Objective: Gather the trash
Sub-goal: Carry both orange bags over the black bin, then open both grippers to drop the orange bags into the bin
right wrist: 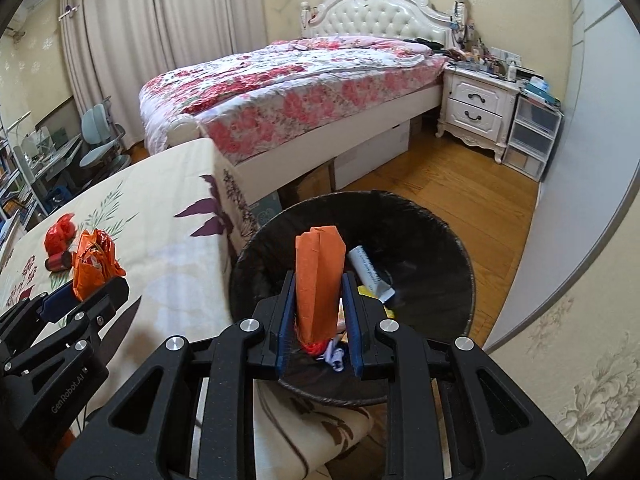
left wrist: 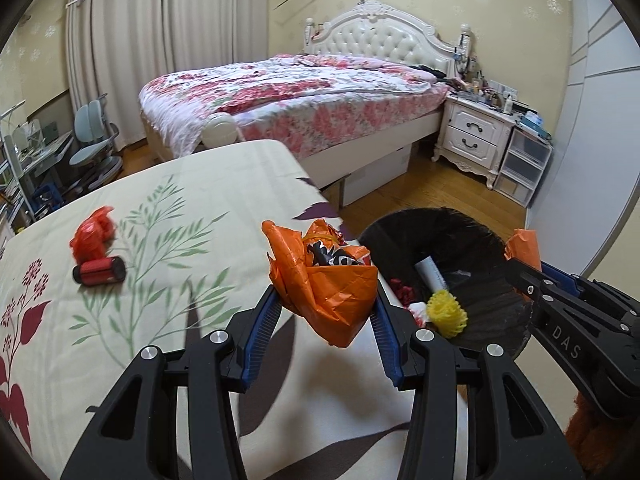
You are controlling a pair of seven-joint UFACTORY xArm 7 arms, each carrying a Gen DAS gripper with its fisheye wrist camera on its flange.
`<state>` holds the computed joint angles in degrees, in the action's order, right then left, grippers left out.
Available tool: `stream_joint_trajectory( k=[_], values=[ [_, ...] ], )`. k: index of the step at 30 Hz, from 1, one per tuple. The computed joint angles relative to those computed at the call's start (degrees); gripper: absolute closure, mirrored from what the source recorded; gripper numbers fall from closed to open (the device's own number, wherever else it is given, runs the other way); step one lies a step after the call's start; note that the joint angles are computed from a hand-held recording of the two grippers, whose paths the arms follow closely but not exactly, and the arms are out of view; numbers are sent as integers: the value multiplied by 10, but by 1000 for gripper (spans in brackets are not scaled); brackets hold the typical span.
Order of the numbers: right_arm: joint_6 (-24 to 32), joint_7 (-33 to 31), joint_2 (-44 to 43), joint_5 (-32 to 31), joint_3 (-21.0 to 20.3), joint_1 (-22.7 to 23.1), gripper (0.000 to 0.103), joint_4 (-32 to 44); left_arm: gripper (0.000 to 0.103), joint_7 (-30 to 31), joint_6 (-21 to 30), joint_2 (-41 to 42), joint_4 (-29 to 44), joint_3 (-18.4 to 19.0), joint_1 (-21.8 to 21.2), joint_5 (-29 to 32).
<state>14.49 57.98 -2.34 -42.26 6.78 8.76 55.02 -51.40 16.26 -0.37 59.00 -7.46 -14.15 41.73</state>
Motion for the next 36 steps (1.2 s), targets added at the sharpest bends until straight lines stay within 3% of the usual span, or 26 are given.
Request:
stream_joint_trajectory(
  k=[13,31,34,36],
  values=[
    [-16,-19,34,15,-26,-6,81,22,56,6,17,100,113,32,-57,22],
    [-10,-51,71,53,-57,5,81,47,55,74,34,178,191,73,-106,-44],
    [-9,-43,74,46,-63,9,80,51,49,78,38,181,195,77,-110,-49],
    [-9,-37,75,41,-66,11,80,51,40,81,38,181,196,78,-111,-53]
  ],
)
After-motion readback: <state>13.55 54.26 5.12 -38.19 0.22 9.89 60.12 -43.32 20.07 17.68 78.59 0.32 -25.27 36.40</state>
